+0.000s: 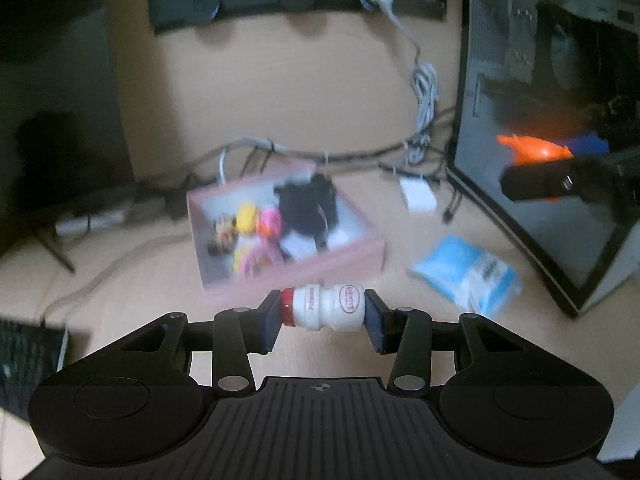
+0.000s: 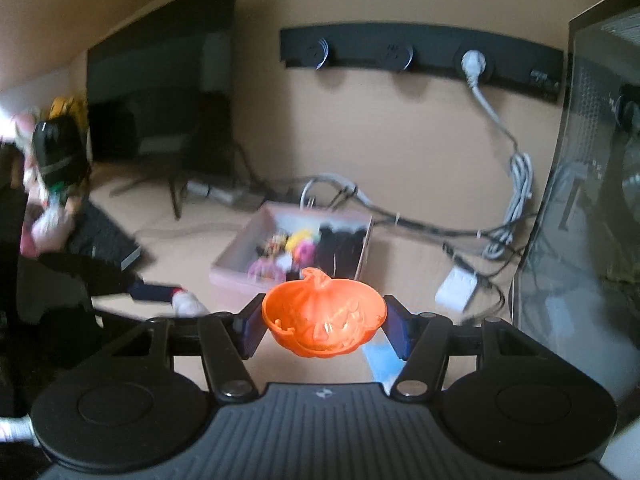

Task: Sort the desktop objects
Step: 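Carry the pumpkin and bottle over the pink box and open both grippers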

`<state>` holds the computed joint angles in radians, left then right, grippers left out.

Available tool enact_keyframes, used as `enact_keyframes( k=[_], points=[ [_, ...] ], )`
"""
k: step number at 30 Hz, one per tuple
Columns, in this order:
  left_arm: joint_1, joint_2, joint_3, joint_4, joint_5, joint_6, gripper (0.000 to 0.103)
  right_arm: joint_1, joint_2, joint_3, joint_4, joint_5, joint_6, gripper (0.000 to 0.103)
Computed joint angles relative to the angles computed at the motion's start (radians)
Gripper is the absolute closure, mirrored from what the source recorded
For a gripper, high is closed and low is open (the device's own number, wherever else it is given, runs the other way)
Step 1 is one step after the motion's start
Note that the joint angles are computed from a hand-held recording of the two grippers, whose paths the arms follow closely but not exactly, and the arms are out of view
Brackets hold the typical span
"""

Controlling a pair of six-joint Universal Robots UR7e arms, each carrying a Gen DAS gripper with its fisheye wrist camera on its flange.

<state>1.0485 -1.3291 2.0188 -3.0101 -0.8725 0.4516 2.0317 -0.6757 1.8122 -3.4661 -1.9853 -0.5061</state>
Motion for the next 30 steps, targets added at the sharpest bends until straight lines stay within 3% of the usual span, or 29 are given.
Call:
enact_keyframes(
  k=[3, 7, 13, 14, 15, 16, 17, 19, 21, 24, 27, 30],
  points=[
    [0.011, 0.04, -0.084, -0.03, -0.029, 0.081, 0.056, 0.012, 0.024, -0.092, 0.037, 0.009, 0.061, 0.043],
    [0.038, 0.094, -0.247, 0.044, -0.086, 0.13, 0.056, 0.024, 0.057, -0.23, 0.111, 0.038, 0.146, 0.043],
    [0.093, 0.203, -0.419, 0.046, -0.139, 0.22, 0.055, 0.029, 0.167, -0.441, 0.185, 0.028, 0.244, 0.043],
    [0.109, 0.221, -0.449, 0.068, -0.16, 0.211, 0.051, 0.025, 0.186, -0.471, 0.2, 0.034, 0.264, 0.042],
    [0.127, 0.236, -0.479, 0.104, -0.181, 0.193, 0.038, 0.015, 0.206, -0.503, 0.216, 0.056, 0.29, 0.042],
    [0.144, 0.25, -0.506, 0.134, -0.195, 0.17, 0.034, 0.006, 0.219, -0.524, 0.237, 0.075, 0.314, 0.036],
    [0.159, 0.263, -0.526, 0.147, -0.2, 0.151, 0.032, -0.001, 0.235, -0.552, 0.273, 0.078, 0.339, 0.028],
    [0.183, 0.271, -0.538, 0.165, -0.203, 0.119, 0.03, -0.012, 0.259, -0.578, 0.285, 0.06, 0.352, 0.027],
    [0.198, 0.266, -0.519, 0.166, -0.2, 0.112, 0.024, -0.019, 0.276, -0.579, 0.263, 0.017, 0.318, 0.025],
    [0.211, 0.244, -0.456, 0.186, -0.196, 0.108, 0.023, -0.024, 0.306, -0.57, 0.186, -0.105, 0.243, 0.019],
    [0.224, 0.204, -0.393, 0.28, -0.269, 0.066, 0.021, -0.035, 0.33, -0.535, 0.12, -0.229, 0.171, 0.015],
    [0.228, 0.179, -0.356, 0.392, -0.363, 0.066, 0.019, -0.054, 0.336, -0.479, 0.144, -0.328, 0.167, 0.015]
  ],
)
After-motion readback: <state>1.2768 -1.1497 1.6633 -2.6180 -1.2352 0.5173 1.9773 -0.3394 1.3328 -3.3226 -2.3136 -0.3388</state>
